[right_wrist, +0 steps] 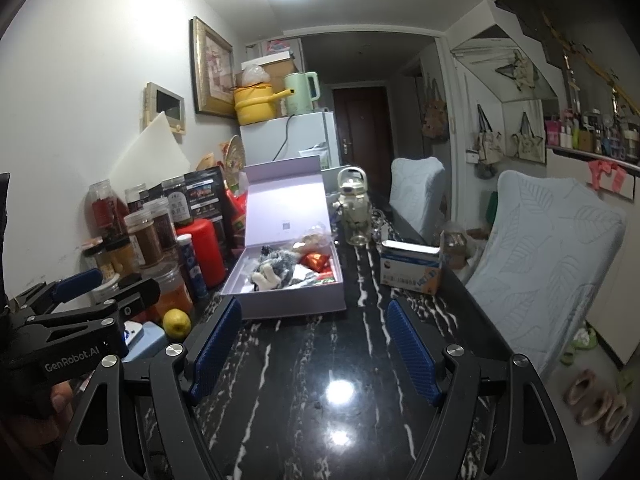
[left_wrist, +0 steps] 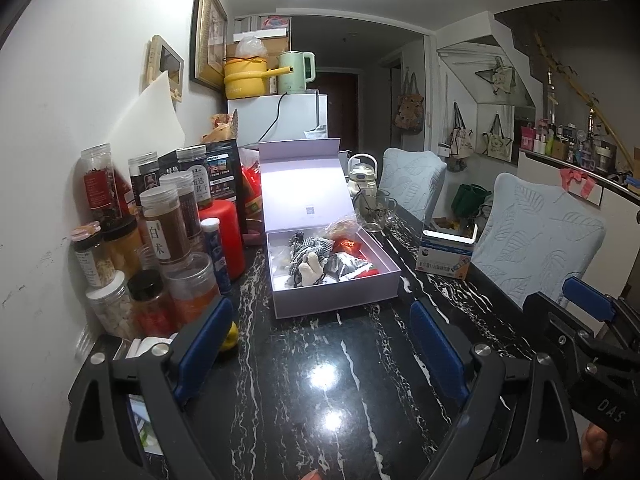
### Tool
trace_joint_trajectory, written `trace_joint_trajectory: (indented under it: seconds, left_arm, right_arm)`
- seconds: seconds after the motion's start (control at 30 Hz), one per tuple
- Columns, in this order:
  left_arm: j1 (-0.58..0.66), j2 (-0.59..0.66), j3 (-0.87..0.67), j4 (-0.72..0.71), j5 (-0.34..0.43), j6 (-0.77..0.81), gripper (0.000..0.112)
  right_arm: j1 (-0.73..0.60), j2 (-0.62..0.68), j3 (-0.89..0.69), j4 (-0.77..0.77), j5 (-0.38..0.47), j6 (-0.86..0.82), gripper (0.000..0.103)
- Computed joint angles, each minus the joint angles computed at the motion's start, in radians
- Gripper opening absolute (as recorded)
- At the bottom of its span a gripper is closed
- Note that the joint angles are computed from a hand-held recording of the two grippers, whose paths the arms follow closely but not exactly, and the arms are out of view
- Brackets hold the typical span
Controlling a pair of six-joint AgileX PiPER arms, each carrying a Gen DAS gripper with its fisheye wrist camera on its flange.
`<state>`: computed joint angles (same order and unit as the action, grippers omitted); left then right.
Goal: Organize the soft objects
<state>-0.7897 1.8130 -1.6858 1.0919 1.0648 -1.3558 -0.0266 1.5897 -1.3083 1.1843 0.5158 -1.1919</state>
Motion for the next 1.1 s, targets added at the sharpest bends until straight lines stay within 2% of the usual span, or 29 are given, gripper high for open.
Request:
trace_joint_trajectory:
  seconds: [0.8,1.1]
  left_arm:
    - [-0.011,-0.007,0.013,-0.003,0.001,0.0,0.091]
    - [-0.013,-0.005,0.01,-0.013,0.027,0.002,0.091]
  right_arm:
    - [0.002,-0.015,0.017,0.003,-0.001,-0.011,0.08]
    - [0.002,-0.014,0.015,-0.001,0.002,-0.009,0.083]
